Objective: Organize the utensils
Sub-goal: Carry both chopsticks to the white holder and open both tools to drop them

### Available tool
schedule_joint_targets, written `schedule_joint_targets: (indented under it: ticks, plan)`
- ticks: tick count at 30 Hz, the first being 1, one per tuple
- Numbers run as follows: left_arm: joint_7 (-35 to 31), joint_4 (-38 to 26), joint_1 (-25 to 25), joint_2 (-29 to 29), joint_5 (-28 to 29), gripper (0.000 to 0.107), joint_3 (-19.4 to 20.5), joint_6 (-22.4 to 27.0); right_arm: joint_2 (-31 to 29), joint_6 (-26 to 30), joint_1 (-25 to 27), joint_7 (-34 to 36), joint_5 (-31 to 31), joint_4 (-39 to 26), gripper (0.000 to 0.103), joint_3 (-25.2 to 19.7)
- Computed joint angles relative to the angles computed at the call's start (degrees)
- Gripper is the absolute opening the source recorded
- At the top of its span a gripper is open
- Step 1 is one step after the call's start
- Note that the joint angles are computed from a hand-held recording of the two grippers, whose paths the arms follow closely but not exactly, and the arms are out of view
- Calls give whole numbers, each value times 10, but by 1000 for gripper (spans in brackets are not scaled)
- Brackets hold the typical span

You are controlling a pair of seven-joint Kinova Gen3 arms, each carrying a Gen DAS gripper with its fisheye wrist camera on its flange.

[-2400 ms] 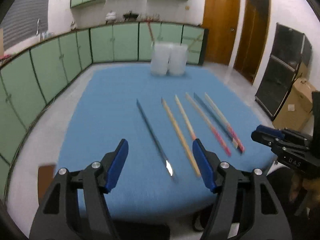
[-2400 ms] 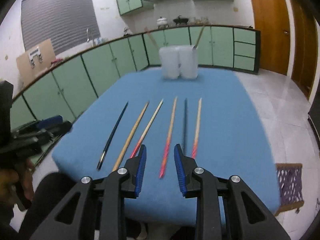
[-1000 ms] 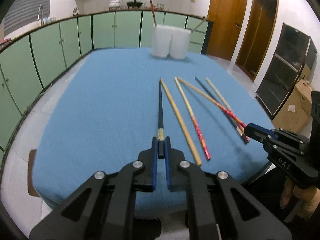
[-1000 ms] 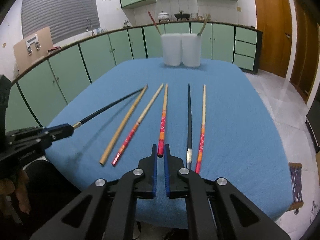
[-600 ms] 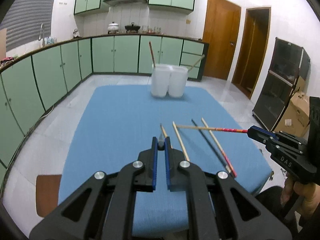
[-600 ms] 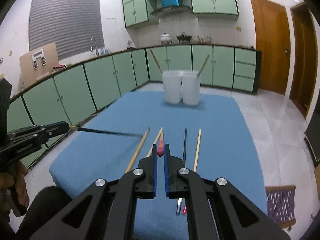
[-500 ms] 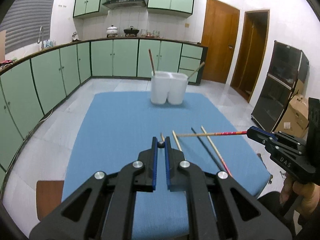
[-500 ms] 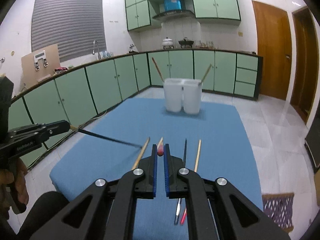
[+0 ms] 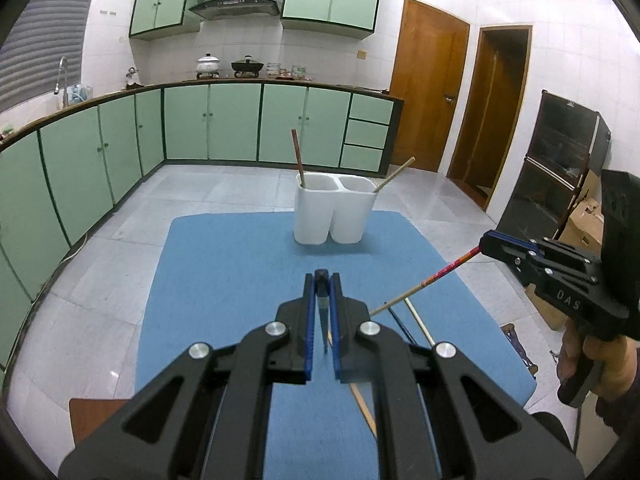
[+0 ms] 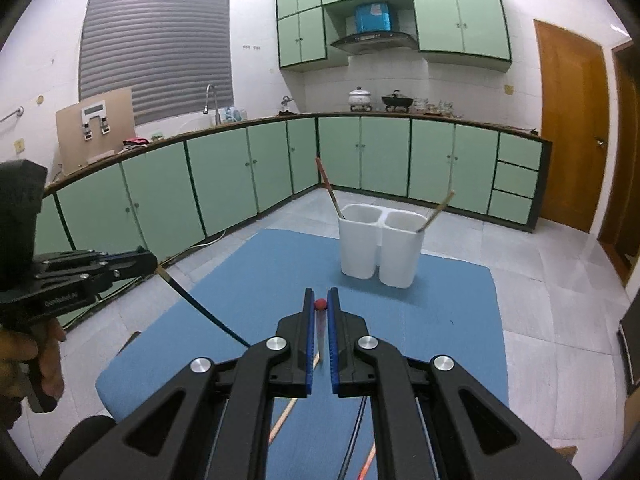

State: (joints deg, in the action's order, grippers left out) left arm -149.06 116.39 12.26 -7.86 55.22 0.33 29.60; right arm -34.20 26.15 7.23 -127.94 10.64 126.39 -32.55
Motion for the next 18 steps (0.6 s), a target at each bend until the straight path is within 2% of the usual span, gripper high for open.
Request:
schedule_joint_targets:
  ticks: [6, 10, 14, 18]
  plan:
    - [16, -81, -17, 49, -27, 6, 16, 32, 84, 34, -85, 74, -5, -68, 6, 118]
    - [42, -141, -26, 71, -53, 6, 35, 49, 110, 66, -118, 113, -8, -117, 6, 169]
    - [76, -194, -24, 85, -86, 6, 55, 57, 126, 110, -135, 154, -7, -180, 6, 199]
    - [114, -262, -19, 109, -110, 6, 73, 65, 150, 154, -126, 170, 19, -258, 6, 194]
